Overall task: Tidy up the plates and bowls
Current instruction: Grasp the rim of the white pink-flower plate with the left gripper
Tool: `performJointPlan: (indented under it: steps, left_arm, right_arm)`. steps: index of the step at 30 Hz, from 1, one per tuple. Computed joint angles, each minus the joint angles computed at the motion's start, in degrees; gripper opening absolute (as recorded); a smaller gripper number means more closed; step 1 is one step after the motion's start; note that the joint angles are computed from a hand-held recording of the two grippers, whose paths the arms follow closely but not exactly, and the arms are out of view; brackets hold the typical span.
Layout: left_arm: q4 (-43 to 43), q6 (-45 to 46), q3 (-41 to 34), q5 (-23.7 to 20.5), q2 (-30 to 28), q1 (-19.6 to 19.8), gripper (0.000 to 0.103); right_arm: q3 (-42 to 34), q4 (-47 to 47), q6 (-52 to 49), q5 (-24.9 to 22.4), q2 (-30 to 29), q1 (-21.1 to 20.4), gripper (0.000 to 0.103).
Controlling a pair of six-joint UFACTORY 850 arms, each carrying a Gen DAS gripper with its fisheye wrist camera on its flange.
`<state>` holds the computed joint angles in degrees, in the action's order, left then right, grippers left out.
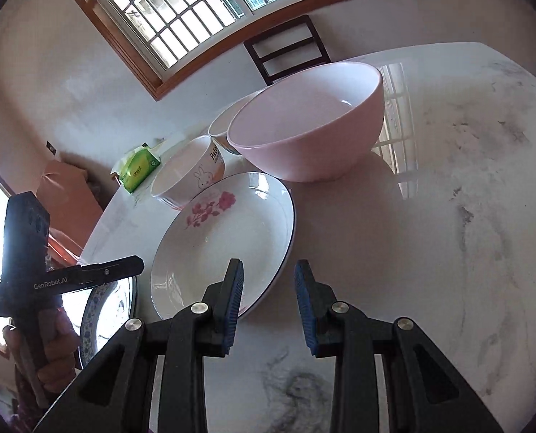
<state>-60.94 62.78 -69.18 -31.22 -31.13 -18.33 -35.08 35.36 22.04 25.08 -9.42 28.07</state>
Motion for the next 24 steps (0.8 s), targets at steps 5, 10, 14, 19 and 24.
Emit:
performJointPlan:
  steps: [5, 10, 14, 19, 24]
  left_arm:
    - [0.0, -1.3, -1.0, -0.1, -1.6, -0.2, 0.037]
    - [2.0, -2.9, -0.9, 3.5, -2.1, -1.6, 0.037]
    - [4.8, -3.8, -1.1, 4.2, -2.7, -2.7, 0.021]
    - [1.8, -0.1, 0.7, 7.7, -1.7, -3.9, 0.018]
    - [-3.6, 6.0, 4.4, 9.9, 1.1, -4.5, 0.017]
  right_arm:
    - [-0.6, -9.5, 9.4, -0.8, -1.9, -2.4, 0.029]
    - [-1.4, -16.4, 15.5, -0.8, -3.7, -3.8, 0.029]
    - [-2.4, -20.1, 18.8, -1.3, -5.1, -4.7, 0.023]
    - [-3.3, -20.7, 18.4, -1.4, -6.2, -4.7, 0.014]
    - [-3.1, -17.7, 14.9, -2.0, -5.9, -4.3, 0.014]
